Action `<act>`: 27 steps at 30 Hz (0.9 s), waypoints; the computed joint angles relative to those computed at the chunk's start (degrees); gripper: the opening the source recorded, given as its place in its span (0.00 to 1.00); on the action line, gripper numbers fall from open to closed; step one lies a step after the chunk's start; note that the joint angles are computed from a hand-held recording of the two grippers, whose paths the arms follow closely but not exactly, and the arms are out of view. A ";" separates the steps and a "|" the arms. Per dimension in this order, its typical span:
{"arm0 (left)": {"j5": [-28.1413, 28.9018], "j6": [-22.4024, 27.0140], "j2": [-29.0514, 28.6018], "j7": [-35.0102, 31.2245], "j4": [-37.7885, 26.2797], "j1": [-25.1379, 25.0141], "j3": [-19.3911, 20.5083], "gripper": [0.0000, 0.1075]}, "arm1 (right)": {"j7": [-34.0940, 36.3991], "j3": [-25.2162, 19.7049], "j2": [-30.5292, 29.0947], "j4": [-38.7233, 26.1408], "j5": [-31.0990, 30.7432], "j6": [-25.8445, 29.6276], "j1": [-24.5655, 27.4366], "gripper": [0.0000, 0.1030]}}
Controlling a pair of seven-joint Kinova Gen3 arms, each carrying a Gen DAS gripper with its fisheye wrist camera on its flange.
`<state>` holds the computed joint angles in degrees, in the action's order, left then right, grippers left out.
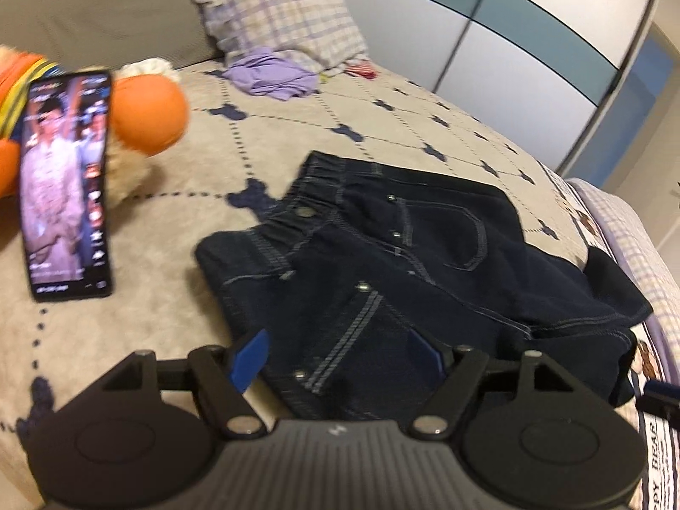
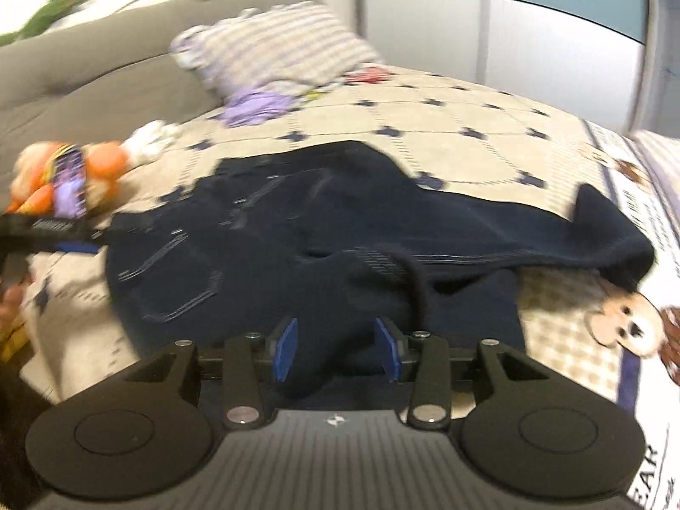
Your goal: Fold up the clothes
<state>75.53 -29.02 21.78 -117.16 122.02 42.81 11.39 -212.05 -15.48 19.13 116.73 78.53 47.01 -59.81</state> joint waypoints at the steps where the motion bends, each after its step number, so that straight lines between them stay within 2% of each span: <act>1: -0.36 0.07 0.29 -0.20 -0.33 0.10 0.09 0.70 | -1.13 0.26 0.54 -0.18 -0.29 1.40 -0.36 0.42; 8: -5.01 0.41 2.40 1.98 -2.44 1.68 -0.26 0.71 | -11.78 1.96 2.89 0.80 -2.10 6.38 -0.10 0.44; 12: -4.30 -1.23 4.00 -1.42 -4.50 4.30 -1.17 0.69 | -12.06 3.66 5.54 -1.28 -7.52 9.47 0.28 0.45; 18: -3.31 0.39 5.55 -5.02 -7.07 4.25 -0.49 0.69 | -16.31 5.34 6.24 0.07 -8.95 5.53 3.00 0.45; 27: -0.61 3.45 7.23 -9.04 -10.00 3.96 -0.38 0.70 | -21.46 6.66 6.33 1.58 -6.53 1.61 4.72 0.49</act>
<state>74.92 -25.57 29.01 -126.21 112.02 46.77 11.01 -233.51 -8.82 25.46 118.31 72.01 48.61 -55.09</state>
